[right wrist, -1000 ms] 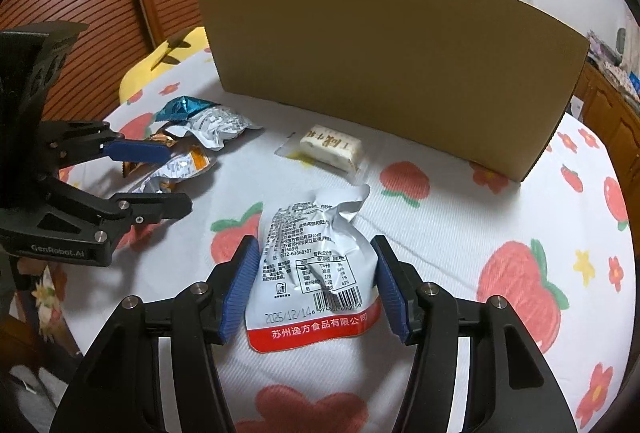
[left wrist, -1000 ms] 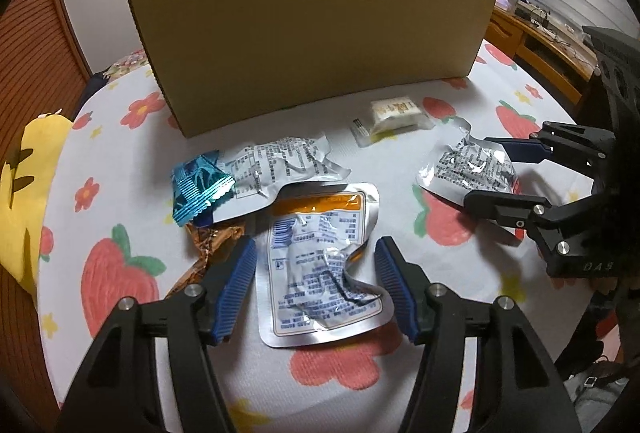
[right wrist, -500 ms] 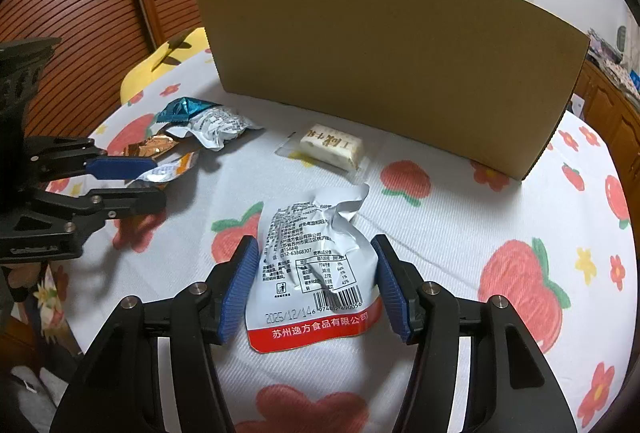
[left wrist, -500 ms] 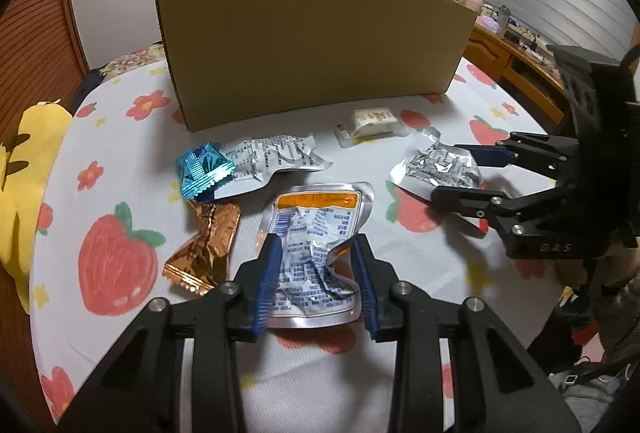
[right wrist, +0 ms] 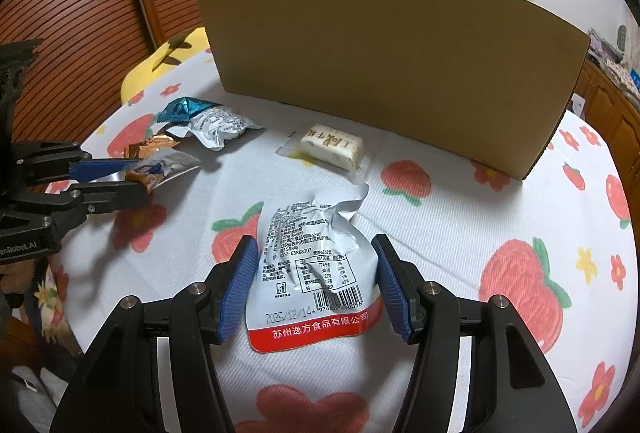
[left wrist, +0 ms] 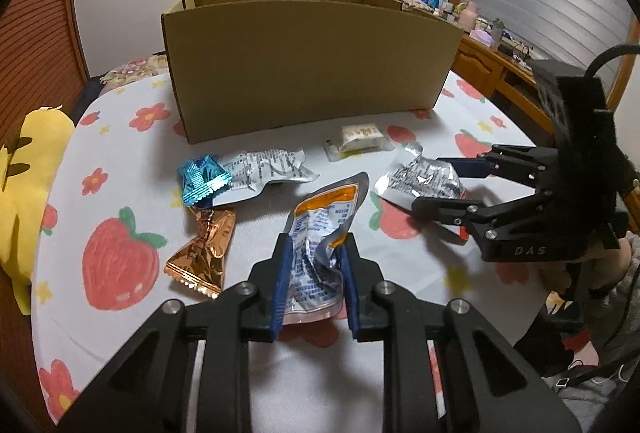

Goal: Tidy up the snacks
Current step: 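Lift both pouches and carry them over the cardboard box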

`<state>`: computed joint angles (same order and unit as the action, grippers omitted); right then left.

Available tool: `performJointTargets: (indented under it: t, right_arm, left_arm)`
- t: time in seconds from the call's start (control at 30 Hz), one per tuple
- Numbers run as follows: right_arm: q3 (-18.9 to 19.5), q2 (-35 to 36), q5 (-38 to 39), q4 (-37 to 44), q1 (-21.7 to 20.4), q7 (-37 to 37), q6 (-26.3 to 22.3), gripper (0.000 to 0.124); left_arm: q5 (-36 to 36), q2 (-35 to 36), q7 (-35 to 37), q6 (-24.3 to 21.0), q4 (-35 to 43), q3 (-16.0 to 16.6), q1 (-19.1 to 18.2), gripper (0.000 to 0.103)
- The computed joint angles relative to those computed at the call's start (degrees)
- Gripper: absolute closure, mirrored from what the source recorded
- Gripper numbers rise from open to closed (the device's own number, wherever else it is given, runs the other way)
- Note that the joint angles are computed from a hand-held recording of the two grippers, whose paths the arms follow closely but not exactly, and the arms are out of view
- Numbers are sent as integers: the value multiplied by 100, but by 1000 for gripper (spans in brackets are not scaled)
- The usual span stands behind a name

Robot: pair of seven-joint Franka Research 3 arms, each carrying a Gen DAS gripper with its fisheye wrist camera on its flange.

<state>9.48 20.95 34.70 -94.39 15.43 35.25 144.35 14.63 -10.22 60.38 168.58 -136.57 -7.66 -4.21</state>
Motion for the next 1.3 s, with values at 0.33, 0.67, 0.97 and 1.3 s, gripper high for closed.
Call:
performJointTargets:
  t: [0.33,0.67,0.97,1.3]
  right_arm:
    - [-2,-8,16,-9,-3,-12,-9,64]
    - [79,-67,346,-100,-103,-292,60,68]
    - [155,-312,1261,-413,-241,-950,423,68]
    - [168,-461,1875,-605,-241,-1443,702,67]
  left_arm:
    - [419,-126,-451,105,-28,-158,188,82]
    - [662,-170,-764,294,-46,-150,257,82]
    - [826,-222,-966,350,-46,-208,346,82]
    - [1593,-241,-1666,438,169,-447,747,82]
